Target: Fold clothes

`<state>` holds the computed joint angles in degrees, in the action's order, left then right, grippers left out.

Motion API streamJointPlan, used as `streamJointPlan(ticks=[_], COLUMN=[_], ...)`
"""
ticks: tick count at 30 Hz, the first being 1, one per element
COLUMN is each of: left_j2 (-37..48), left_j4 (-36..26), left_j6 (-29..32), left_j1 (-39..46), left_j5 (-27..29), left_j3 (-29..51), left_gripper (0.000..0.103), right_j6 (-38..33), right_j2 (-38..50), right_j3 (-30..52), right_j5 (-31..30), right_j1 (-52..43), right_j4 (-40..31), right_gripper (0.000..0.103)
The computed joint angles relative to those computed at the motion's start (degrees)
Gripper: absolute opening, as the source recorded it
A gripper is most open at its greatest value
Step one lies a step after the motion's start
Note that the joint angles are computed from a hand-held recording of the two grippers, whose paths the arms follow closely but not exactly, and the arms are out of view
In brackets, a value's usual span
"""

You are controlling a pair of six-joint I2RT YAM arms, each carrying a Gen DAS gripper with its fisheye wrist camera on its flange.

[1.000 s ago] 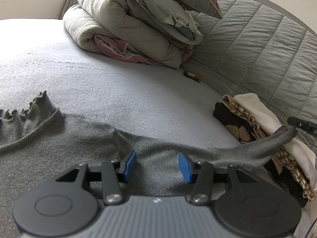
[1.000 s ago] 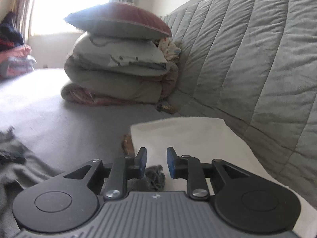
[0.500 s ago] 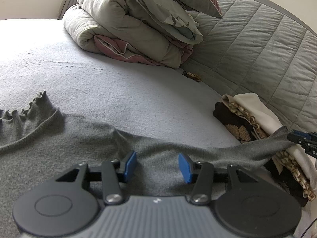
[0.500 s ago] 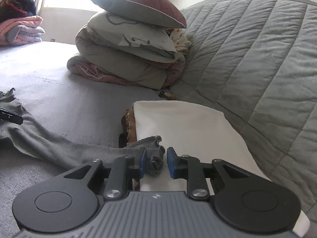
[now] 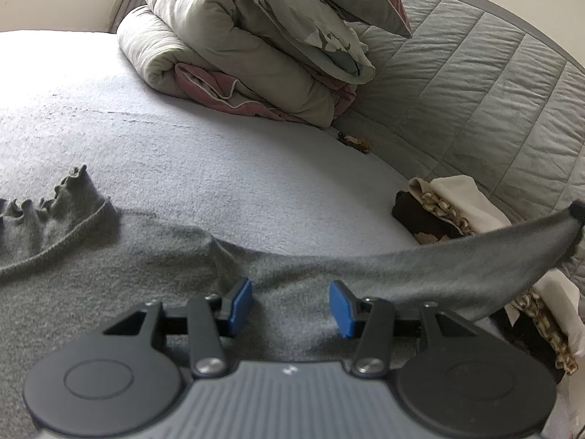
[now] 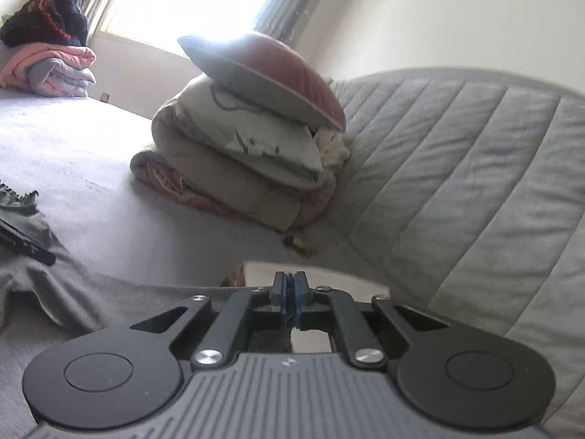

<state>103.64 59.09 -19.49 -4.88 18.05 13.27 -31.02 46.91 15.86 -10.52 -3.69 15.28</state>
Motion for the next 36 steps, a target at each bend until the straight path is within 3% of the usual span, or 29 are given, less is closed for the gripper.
streamJointPlan(ticks=[2,4,11,16,22,26,30,34,36], left_j2=[0.0,-0.1,-0.5,-1.5,-1.9,-3.0,-11.3,-19.9,-20.3], left_j4=[0.1,0.1,-0.1,-0.8,-1.7,-3.2,-9.7,-12.4,-12.6], left_j6=[0.0,0.0,0.2,0.3,1.1,2.0,5.4,10.7,12.9], left_j1=[0.0,0.1,0.4,-0.5,-1.8,-2.8,-3.5,-3.8,-5.2], left_j5=[0.1,0.1,0.3,-1.0,-2.9,-4.5,-5.1,2.2,6.3], left_j3=[-0.1,-0.1,-0.3,-0.4,-0.1,-0.1,-1.1,-3.3,-3.3], left_gripper=[0.049,0.049,0.049,0.049,0.049,0.049,0.048,0.047,0.047], right_j6=[-0.6,-1.2,-1.3,-2.0,-1.3,0.2,4.9,7.4,8.8], right_j2=[1.6,7.2,31.0,38.1,43.1,45.2,39.2,31.4,28.6], right_j3=[2.4,4.1,11.1,14.6,17.4,17.0,14.7,12.2,11.5], right_j5=[5.1,8.4,11.4,15.9,19.3,18.1,14.6,9.7,7.5], right_j1=[3.2,4.6,4.2,5.8,5.6,4.9,3.2,1.0,-0.5], right_j4=[-1.7,1.0,14.2,19.4,17.2,17.8,16.6,11.0,7.3], right_gripper=[0.005,0.005,0.005,0.005,0.005,0.006,0.025,0.026,0.026])
